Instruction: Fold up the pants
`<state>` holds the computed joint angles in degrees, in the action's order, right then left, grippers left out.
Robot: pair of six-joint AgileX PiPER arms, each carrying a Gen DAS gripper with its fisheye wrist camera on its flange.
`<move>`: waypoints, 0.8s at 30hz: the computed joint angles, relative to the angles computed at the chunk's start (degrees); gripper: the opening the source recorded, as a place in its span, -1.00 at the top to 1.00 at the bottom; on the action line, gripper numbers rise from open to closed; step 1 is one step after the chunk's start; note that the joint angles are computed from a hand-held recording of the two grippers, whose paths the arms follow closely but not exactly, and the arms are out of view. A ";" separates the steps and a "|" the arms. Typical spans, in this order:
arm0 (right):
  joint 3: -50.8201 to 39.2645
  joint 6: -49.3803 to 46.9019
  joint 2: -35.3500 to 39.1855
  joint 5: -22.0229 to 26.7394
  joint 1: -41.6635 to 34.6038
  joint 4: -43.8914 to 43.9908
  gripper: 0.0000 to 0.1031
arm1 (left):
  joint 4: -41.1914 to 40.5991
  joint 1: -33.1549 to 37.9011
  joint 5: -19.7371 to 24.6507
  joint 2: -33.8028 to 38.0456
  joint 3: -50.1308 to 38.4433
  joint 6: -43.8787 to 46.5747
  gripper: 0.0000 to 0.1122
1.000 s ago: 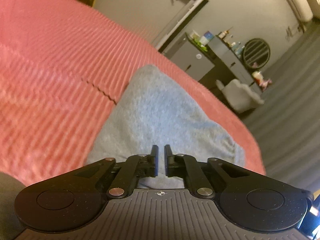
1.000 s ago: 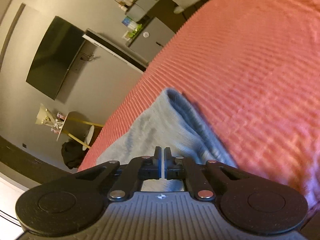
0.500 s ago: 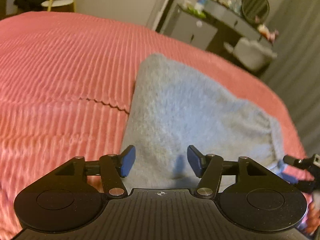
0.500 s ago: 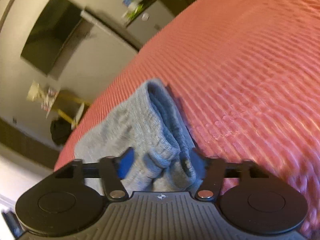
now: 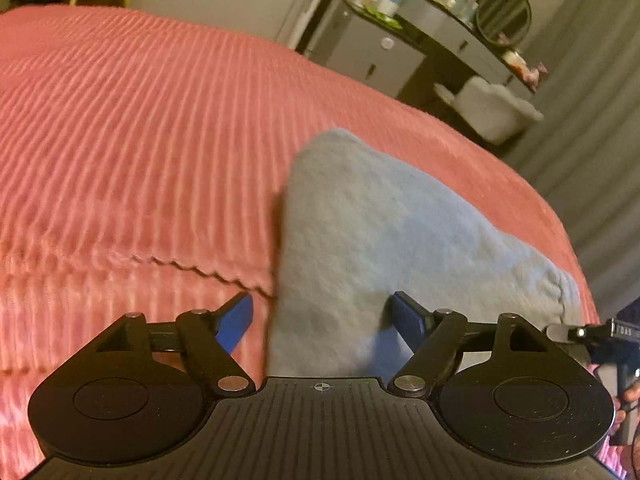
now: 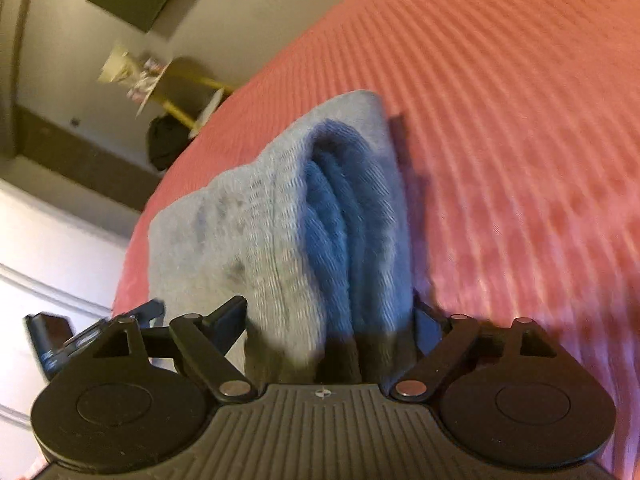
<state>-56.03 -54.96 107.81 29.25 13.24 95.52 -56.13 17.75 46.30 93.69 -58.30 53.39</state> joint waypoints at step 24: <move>-9.96 8.08 4.91 -1.35 2.59 -12.08 -0.27 | -6.38 -4.11 4.49 6.66 -2.22 10.74 -0.30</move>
<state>-65.99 -46.87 112.73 27.90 15.83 83.44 -62.52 13.63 50.79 100.35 -60.52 64.13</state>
